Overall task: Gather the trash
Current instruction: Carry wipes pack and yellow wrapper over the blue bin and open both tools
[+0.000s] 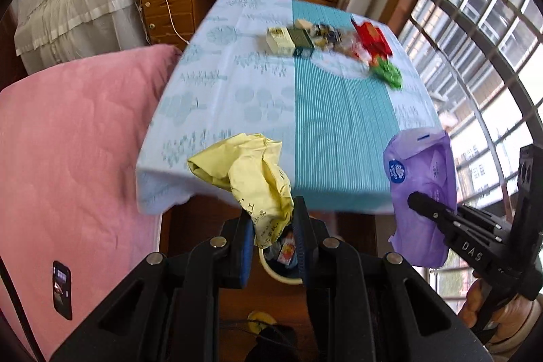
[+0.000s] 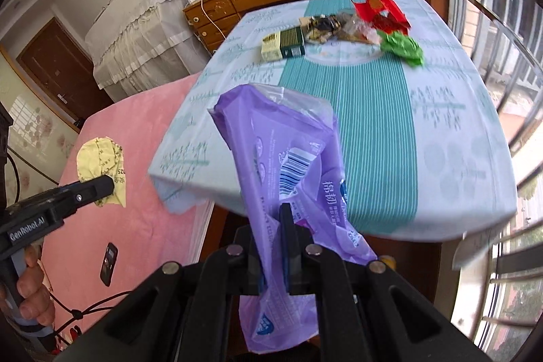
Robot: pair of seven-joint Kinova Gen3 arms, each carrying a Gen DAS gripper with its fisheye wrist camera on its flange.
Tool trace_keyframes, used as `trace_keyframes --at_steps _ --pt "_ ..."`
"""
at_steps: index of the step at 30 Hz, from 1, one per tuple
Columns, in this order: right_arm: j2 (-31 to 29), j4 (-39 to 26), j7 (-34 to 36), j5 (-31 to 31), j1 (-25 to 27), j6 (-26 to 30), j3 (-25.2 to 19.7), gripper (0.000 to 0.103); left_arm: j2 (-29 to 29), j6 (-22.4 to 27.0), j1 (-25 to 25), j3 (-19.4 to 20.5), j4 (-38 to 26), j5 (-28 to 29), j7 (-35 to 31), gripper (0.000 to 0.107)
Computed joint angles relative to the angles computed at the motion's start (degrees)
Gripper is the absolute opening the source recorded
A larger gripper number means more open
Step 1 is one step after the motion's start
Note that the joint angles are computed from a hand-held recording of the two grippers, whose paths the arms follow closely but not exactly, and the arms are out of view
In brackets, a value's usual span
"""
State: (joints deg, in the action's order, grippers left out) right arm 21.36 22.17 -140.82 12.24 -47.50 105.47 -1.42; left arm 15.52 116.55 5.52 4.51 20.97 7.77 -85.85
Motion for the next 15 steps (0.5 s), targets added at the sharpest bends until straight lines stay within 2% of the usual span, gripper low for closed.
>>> trace_keyframes --at_steps 3,9,11,15 --pt "-0.5 0.8 -2.8 0.8 -2.6 1.3 0.0 0.007 -3.8 -1.3 -1.5 -0.1 7.7 1.8 -1.2 0.019" --pt "-1.9 2.5 -5.5 1.6 -5.4 3.9 -0.9 0.007 -7.7 -2.7 -0.5 0.4 16.2 2.1 -2.1 0.019" --pt "-3.1 4.9 -6.1 1.2 -5.1 3.7 -1.6 0.007 -8.8 -4.0 0.8 0.7 19.3 1.7 -1.2 0.019" --pt "-7.1 15.2 -9.3 -1.5 -2.3 -1.0 -4.1 0.007 -11.2 -8.6 3.3 1.7 27.1 0.6 0.3 0.019"
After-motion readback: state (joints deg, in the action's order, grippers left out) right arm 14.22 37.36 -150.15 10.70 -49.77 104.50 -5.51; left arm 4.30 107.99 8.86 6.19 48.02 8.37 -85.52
